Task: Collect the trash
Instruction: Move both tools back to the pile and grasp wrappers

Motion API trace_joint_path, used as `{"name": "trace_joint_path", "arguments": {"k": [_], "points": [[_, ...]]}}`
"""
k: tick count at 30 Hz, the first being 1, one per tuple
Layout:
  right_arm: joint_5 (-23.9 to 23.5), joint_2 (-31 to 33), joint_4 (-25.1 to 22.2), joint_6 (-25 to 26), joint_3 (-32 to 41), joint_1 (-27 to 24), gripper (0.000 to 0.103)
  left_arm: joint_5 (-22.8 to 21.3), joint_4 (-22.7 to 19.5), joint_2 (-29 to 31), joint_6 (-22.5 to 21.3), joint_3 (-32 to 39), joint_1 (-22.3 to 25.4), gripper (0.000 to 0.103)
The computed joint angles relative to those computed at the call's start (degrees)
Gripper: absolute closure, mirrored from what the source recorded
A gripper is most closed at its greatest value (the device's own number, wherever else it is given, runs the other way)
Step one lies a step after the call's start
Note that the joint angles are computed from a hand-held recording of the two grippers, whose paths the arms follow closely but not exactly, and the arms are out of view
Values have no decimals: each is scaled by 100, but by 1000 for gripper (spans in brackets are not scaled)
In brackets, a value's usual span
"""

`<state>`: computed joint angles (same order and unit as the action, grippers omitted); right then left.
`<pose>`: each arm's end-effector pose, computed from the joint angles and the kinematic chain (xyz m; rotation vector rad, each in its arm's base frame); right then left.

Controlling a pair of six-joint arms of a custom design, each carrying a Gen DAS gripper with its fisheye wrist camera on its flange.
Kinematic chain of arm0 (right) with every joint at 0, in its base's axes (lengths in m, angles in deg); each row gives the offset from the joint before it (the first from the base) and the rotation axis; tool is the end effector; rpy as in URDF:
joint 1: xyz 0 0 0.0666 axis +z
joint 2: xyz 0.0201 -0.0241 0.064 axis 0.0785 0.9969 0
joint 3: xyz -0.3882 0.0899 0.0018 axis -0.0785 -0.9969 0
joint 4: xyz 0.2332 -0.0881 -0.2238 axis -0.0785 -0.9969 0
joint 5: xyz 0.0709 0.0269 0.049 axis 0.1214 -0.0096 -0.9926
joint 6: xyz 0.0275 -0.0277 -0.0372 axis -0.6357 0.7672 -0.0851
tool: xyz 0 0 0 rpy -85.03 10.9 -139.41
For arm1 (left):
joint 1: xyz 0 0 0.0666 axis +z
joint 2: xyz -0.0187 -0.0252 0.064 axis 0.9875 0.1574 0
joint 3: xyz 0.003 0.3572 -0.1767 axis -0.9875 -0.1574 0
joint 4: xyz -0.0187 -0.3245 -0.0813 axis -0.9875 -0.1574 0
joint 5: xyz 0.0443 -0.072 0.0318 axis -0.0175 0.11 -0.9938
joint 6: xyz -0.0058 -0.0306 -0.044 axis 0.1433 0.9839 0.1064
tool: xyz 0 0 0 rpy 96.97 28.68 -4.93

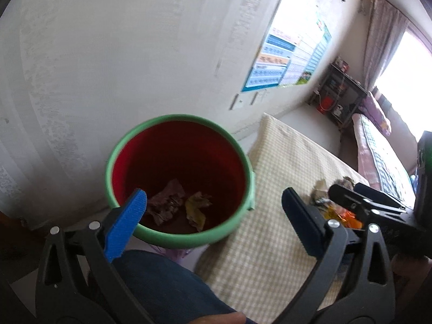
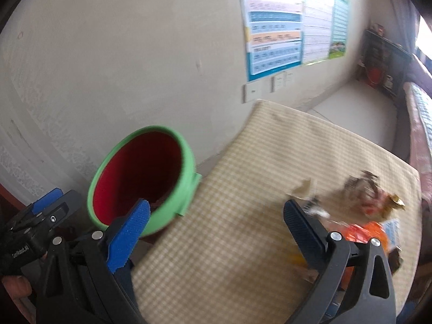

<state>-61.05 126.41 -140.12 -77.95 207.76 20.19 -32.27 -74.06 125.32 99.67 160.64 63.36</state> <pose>0.5573 0.1658 0.5644 -0.5810 2.4033 0.4044 0.4449 -0.1317 0.5604 -0.5099 2.2741 -0.1645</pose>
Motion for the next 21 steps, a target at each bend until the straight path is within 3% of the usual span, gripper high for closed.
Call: {"name": "trace_joint_path", "arguments": {"k": [9, 16, 21], "points": [[48, -1058, 751, 162, -1825, -843, 7, 13, -208, 476, -115, 633, -623, 5], [173, -1377, 991, 231, -2487, -1534, 7, 187, -243, 971, -205, 1200, -1061, 5], [223, -1459, 1110, 239, -2725, -1921, 7, 675, -326, 1317, -149, 1634, -1225, 5]]}}
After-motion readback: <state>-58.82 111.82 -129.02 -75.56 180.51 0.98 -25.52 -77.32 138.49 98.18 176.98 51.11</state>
